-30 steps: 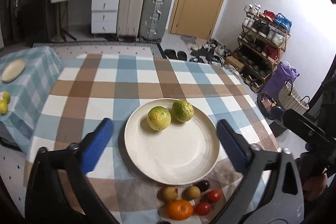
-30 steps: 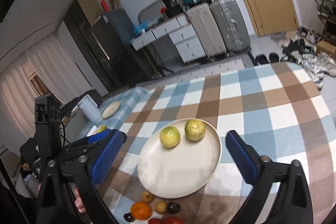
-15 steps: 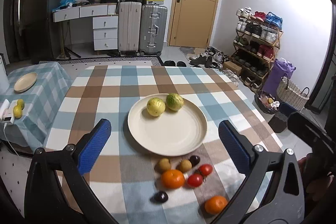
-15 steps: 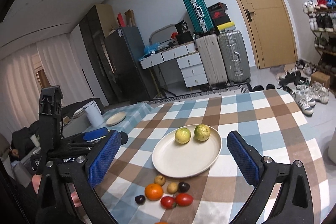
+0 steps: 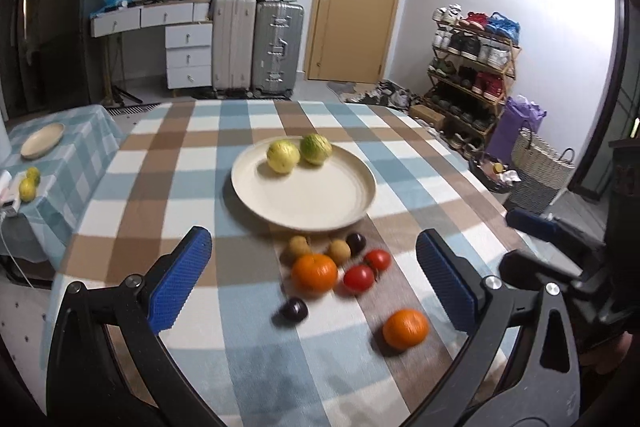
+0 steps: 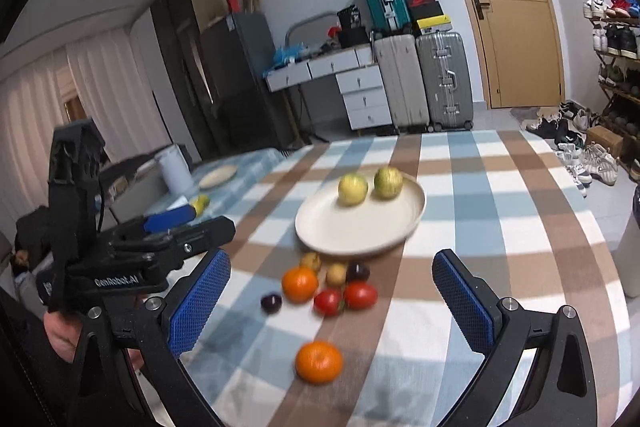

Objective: Organize fruits
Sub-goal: 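Move the right gripper to the orange and close on it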

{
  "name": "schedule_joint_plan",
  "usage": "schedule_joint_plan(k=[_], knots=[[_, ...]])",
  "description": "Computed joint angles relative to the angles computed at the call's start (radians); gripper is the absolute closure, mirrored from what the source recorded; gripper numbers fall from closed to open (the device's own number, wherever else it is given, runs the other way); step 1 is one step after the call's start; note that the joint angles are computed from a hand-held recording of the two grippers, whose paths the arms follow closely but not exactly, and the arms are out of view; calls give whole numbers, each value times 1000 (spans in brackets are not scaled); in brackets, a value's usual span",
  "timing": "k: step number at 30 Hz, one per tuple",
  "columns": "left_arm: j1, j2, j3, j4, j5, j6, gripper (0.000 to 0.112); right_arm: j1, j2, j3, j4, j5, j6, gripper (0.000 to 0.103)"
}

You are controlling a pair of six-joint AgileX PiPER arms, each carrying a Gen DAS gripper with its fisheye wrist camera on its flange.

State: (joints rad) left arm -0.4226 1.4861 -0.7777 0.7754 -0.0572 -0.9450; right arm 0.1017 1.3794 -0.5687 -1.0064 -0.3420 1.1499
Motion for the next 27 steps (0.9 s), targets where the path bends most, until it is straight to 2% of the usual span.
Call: schedule_joint_plan(k=[2,3,5,7,10,15,21,27], knots=[[19,0,29,69,-34,-73,10,15,12,25,46,0,-40,0],[26,2,47,44,-50,-50,10,18,22,37,58,-8,-49,0],[30,18,73,-107,-74,98,10,15,41,56,53,-26,-40,0],[32,32,99,-194,-93,188,10,5,73,66,38,-59,-28,0],[66,55,133,-122,-158,140,10,-4,120,64,-5,-90,20,0],[99,74,168,-178,-211,223,10,30,182,44,-23,-83,31,0],[126,108,158,-98,-229,147,10,44,248,13,-62,-92,84,1],[123,134,155,-128,-247,192,10,42,285,-14,-115,-98,141,2]])
